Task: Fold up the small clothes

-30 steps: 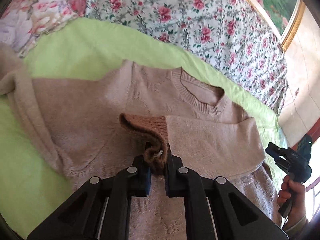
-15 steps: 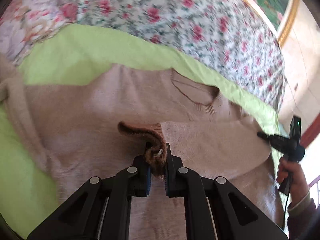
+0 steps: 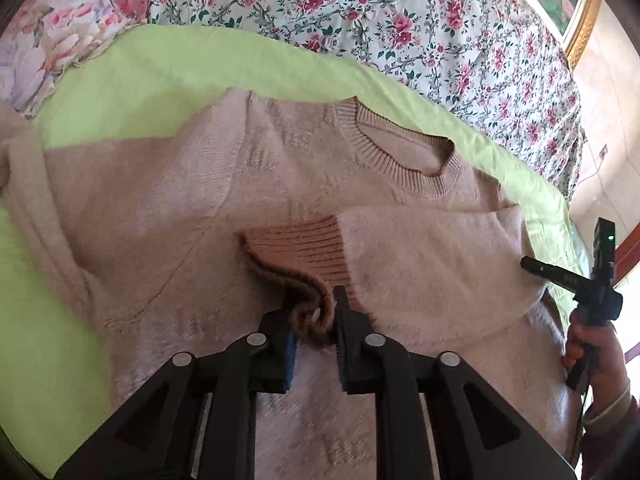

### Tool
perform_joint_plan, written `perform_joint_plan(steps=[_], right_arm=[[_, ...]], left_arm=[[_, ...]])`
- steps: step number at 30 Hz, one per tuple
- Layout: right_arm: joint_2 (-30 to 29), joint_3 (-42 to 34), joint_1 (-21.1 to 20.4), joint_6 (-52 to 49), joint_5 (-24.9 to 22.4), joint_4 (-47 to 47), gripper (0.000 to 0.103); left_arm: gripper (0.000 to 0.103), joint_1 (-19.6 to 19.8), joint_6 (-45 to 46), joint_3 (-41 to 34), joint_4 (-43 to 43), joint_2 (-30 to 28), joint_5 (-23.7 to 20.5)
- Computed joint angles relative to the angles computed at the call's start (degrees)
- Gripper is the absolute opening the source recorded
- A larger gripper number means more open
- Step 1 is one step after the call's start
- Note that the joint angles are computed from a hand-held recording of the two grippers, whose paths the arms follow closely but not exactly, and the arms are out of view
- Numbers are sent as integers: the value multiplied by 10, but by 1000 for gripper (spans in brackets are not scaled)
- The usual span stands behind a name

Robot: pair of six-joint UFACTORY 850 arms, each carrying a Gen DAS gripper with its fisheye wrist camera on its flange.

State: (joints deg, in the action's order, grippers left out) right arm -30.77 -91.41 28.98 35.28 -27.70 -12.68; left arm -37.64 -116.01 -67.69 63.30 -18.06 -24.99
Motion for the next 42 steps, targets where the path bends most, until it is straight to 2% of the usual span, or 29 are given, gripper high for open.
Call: perform_joint_plan(steps=[3,4,5,6,7,8,10,12,14,17,23,25,26,28,29,31,34,37,40,42], right_arm=[[34,33,-5,35,25,12,23],[43,41,-3,28,35,23,30],[59,56,1,2,52,47,36],[68,66,7,-4,63,50,47],[76,72,16,-11,72,54,51],[88,84,25,-42,86,82,51],[93,90,43,-84,94,131,51],[99,101,56,-138,96,189,51],[96,101,69,-185,92,240,51],[102,117,78,-267,90,329,51],[89,114,93,-292,70,358,51],[87,114,94,-289,67,359,51],[85,113,94,-289,67,362,51],[83,113,94,-285,68,363,51],[82,113,95,-285,70,366,51],[83,114,95,-282,73,364,51],[86,119,96,-292,77,377,51],[92,124,99,-295,83,383,51],[99,130,99,-301,91,391,51],[107,139,97,-306,98,401,51]], left_arm=[[19,-5,-9,32,-1,28,-11],[21,-7,-25,46,8,41,-10],[27,-10,-47,64,18,58,-14],[40,-13,-59,76,21,72,-24],[46,-17,-76,89,28,86,-41],[52,-21,-91,101,33,101,-61],[56,-19,-112,130,31,137,-94],[64,-5,-130,155,27,168,-107],[73,22,-146,182,3,203,-127],[80,69,-166,215,-25,246,-150],[80,173,-184,258,-38,311,-156],[80,204,-175,261,-37,320,-142],[76,218,-164,259,-37,320,-141],[35,232,-138,254,-38,317,-137],[8,242,-116,253,-45,317,-117],[10,232,-116,251,-31,316,-126],[9,180,-116,227,4,304,-162],[9,124,-119,190,46,279,-170],[9,79,-86,125,73,228,-148],[9,55,-52,67,83,179,-116]])
